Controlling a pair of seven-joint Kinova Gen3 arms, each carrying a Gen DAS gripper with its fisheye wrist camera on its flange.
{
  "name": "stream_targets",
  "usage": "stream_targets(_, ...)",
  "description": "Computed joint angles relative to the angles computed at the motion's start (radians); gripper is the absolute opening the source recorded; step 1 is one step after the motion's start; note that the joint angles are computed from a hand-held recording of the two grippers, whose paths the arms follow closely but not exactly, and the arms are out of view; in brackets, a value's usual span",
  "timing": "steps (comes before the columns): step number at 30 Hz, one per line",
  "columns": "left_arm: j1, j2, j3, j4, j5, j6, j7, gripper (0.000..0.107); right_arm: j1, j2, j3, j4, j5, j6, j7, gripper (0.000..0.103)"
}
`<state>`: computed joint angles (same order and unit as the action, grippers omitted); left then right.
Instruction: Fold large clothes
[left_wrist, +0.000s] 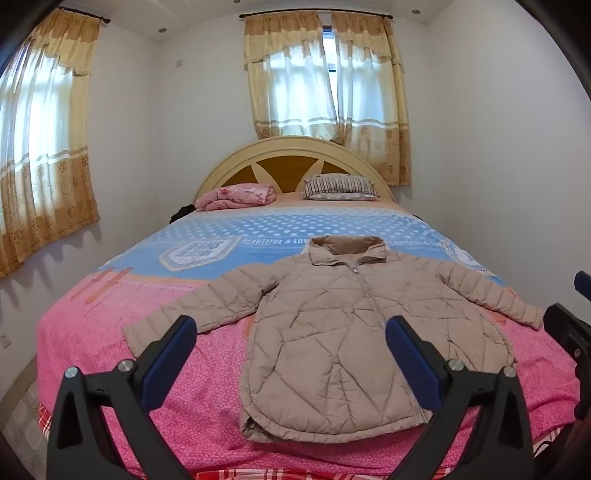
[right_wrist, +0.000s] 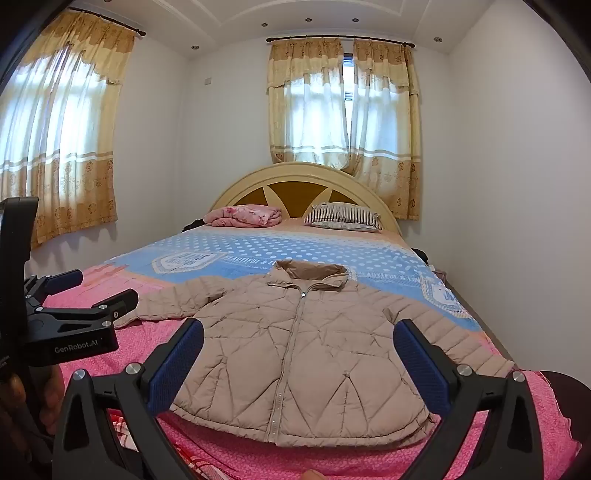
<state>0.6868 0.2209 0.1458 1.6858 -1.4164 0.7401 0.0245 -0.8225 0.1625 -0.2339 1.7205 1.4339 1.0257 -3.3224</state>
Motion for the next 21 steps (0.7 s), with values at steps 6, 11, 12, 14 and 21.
stream_targets(6, -0.004, 0.0, 0.007, -0.007, 0.023, -0.017, -0.001, 0.103, 0.006, -0.003, 0.002, 0.005, 0.001, -0.008, -0.004, 0.102)
stream_targets(11, -0.034, -0.022, -0.007, 0.011, 0.039, -0.07, -0.018, 0.103, -0.001, 0.002, 0.0, -0.001, 0.001, 0.006, 0.002, 0.102)
stream_targets(12, -0.037, -0.026, -0.007, 0.011, 0.042, -0.073, -0.02, 0.103, -0.001, 0.001, 0.0, -0.002, -0.001, 0.005, 0.005, 0.102)
stream_targets(14, -0.041, -0.025, -0.007, 0.007, 0.046, -0.076, -0.029, 0.103, 0.001, 0.001, 0.001, -0.002, -0.004, 0.002, 0.007, 0.102)
stream_targets(21, -0.031, -0.019, -0.005, 0.004, 0.025, -0.048, -0.025, 0.103, -0.003, 0.006, 0.001, -0.006, -0.007, 0.005, 0.005, 0.102)
